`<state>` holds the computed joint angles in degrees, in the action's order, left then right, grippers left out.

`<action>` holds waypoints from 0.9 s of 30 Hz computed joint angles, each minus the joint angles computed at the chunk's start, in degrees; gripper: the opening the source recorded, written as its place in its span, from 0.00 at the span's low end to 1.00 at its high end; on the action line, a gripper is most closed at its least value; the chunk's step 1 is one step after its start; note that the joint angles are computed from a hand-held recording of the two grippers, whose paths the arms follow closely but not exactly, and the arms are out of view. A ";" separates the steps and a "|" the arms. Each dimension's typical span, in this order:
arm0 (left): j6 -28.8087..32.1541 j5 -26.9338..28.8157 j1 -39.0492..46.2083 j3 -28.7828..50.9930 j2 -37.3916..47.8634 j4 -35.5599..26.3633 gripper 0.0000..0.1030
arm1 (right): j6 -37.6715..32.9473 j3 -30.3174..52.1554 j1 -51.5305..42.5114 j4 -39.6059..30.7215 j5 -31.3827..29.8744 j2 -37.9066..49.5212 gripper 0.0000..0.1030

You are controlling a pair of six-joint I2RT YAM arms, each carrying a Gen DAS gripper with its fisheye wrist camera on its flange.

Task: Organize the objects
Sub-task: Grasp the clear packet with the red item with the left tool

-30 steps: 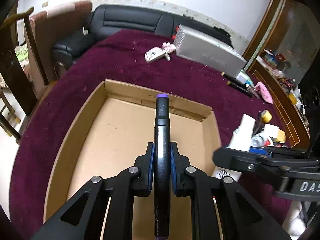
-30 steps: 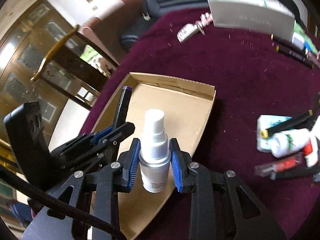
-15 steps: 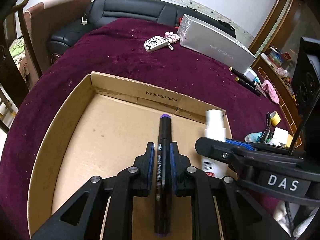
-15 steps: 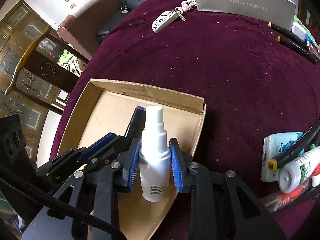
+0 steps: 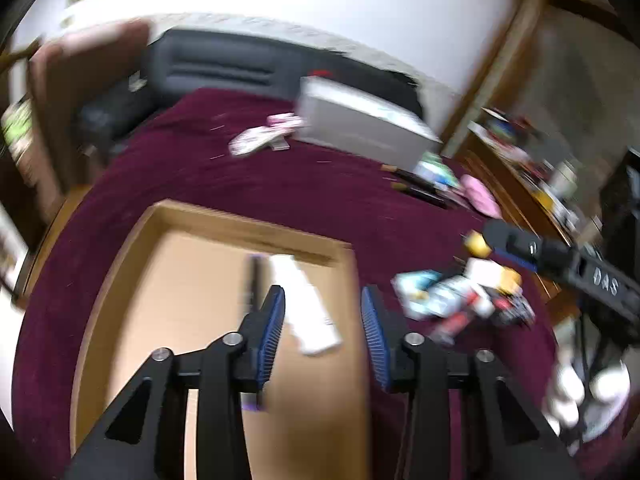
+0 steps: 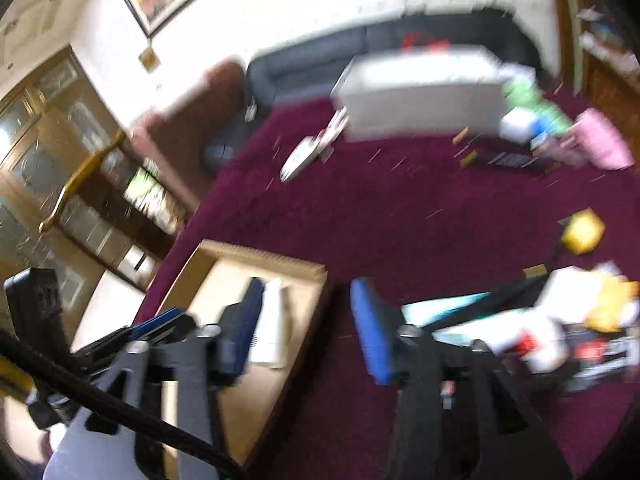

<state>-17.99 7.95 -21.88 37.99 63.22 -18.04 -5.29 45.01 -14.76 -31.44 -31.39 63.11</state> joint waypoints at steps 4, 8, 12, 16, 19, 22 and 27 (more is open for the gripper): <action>-1.70 -5.08 -14.31 2.59 4.23 1.00 0.34 | -9.51 0.29 -18.12 -5.41 -7.51 2.32 0.76; -1.58 -13.69 -26.28 8.79 18.24 3.59 0.34 | -18.28 1.18 -31.03 -9.63 -11.42 10.73 0.76; 3.11 -23.01 -30.89 16.27 31.14 5.61 0.34 | -25.11 2.66 -39.55 -13.07 -13.69 17.40 0.76; 5.23 -26.06 -31.98 20.37 37.72 5.07 0.29 | -29.74 5.90 -44.29 -16.06 -15.95 22.85 0.76; 4.07 -20.68 -31.42 19.04 34.49 3.92 0.10 | -33.05 7.22 -45.74 -17.66 -17.19 25.35 0.76; 3.67 -19.75 -32.40 17.98 32.00 0.86 0.04 | -35.31 7.89 -45.62 -19.23 -18.03 27.49 0.76; 5.95 -21.20 -33.24 19.85 35.02 3.19 0.06 | -35.84 7.50 -44.75 -18.88 -18.03 29.55 0.76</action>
<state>-12.04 -13.26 -55.13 57.84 98.23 -14.85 -41.12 52.51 -59.51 -50.33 -49.42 92.66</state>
